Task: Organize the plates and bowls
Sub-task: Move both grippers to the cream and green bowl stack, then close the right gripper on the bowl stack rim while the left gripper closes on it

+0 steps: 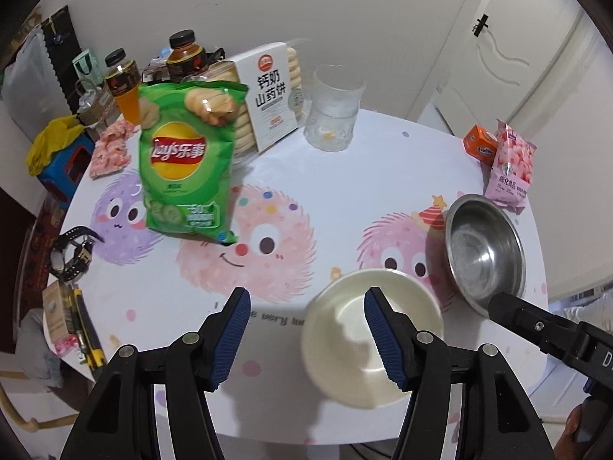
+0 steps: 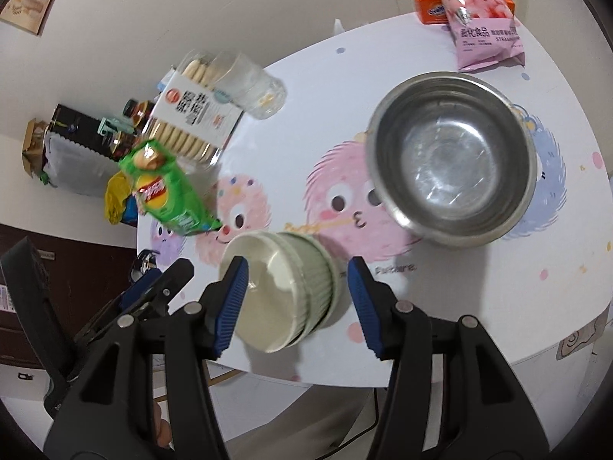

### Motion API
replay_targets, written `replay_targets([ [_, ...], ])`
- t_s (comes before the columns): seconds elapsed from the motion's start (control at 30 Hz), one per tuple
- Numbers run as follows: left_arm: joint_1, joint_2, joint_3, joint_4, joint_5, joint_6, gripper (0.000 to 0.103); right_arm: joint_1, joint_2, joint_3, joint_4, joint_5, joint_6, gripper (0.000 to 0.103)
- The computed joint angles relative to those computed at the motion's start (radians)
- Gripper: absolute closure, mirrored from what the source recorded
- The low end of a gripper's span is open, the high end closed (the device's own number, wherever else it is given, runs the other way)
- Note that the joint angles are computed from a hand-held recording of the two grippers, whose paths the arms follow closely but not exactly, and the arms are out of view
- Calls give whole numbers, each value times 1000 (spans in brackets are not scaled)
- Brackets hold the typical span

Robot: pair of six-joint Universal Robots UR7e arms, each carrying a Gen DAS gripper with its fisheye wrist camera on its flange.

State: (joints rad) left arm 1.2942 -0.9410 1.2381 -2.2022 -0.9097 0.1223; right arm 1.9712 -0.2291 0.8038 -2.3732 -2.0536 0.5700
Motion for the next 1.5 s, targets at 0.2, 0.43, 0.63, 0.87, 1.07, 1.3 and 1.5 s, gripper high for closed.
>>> replay_targets([
  [0.2, 9, -32, 21, 3, -25, 32, 39, 39, 33, -34, 26, -56, 34, 47],
  [0.43, 25, -33, 11, 62, -37, 0, 29, 47, 44, -43, 61, -76, 59, 38],
  [0.63, 47, -5, -20, 101, -66, -11, 29, 20, 48, -45, 109, -37, 76, 37],
  [0.87, 68, 28, -14, 105, -92, 39, 29, -19, 71, -51, 154, -19, 111, 37],
  [1.07, 85, 57, -27, 115, -115, 37, 29, -45, 100, -92, 199, 7, 112, 37],
  [1.3, 112, 112, -90, 181, -164, -2, 29, -67, 138, -169, 270, 32, 122, 37],
  [1.5, 118, 127, -91, 172, -189, 12, 24, -97, 131, -146, 269, 103, 126, 42],
])
